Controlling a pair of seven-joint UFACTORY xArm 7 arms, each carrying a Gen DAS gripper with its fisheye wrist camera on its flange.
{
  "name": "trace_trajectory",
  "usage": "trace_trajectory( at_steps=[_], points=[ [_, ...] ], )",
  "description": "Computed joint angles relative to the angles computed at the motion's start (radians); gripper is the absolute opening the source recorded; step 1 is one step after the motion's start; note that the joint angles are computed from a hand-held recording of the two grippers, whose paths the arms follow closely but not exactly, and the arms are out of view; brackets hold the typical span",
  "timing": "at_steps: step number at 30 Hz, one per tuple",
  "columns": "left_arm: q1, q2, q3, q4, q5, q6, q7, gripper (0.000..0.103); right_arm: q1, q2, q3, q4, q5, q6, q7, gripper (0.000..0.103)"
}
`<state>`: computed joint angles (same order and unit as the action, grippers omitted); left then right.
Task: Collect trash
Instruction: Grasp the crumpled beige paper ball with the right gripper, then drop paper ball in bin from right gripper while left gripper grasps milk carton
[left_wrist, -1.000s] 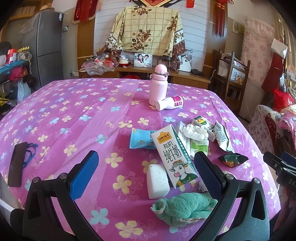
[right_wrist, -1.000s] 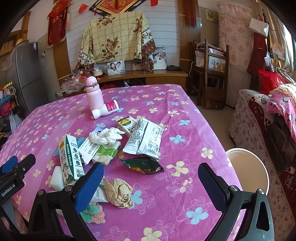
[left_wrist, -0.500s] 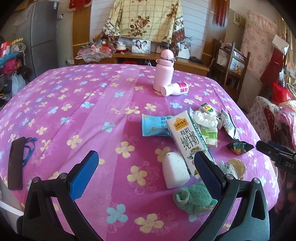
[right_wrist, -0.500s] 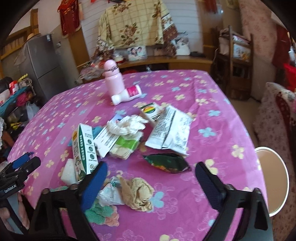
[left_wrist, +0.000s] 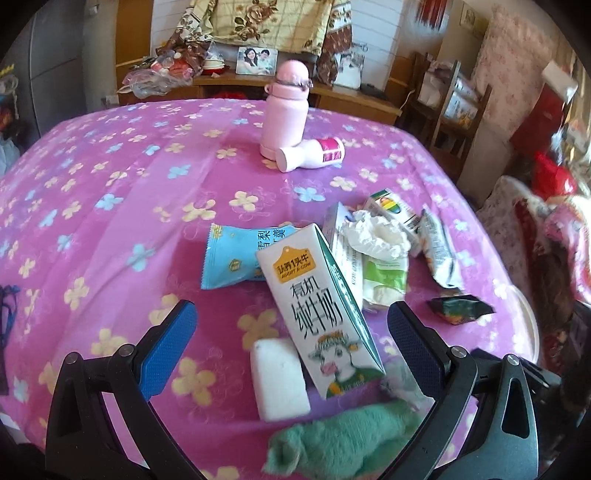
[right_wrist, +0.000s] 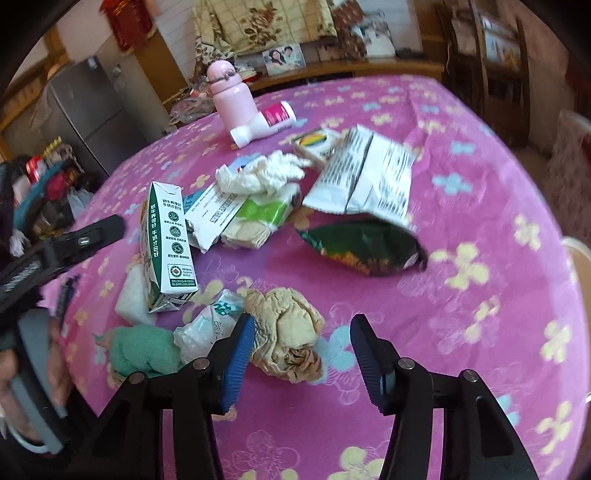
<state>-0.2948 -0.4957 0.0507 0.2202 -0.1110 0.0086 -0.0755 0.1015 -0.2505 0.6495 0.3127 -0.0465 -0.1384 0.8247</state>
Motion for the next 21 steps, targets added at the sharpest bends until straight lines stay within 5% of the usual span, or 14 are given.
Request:
trace_trajectory(
  at_steps=[4, 5, 8, 10, 13, 21],
  points=[
    [0.107, 0.1, -0.128, 0.052, 0.055, -0.013, -0.047, 0.102, 0.13, 0.09, -0.156, -0.007, -0.019, -0.099, -0.022, 0.042],
    [0.083, 0.119, -0.104, 0.06, 0.053, -0.02, -0.041, 0.101, 0.182, 0.11, -0.226, -0.012, -0.059, -0.137, -0.001, 0.032],
    [-0.085, 0.142, 0.064, 0.078, 0.0, -0.007, 0.021, 0.064, 0.246, 0.103, -0.294, -0.034, -0.071, -0.188, 0.01, 0.016],
    [-0.151, 0.14, 0.129, 0.085, -0.053, 0.008, 0.062, 0.061, 0.283, 0.066, -0.33, -0.051, -0.072, -0.186, 0.002, 0.013],
    [-0.249, 0.101, 0.223, 0.089, -0.135, 0.03, 0.139, 0.06, 0.25, -0.029, -0.26, -0.101, 0.049, -0.194, -0.059, 0.012],
    [-0.234, -0.044, 0.089, 0.099, -0.191, 0.102, 0.149, 0.06, 0.317, -0.355, -0.388, -0.261, 0.073, -0.08, -0.051, 0.012]
  ],
)
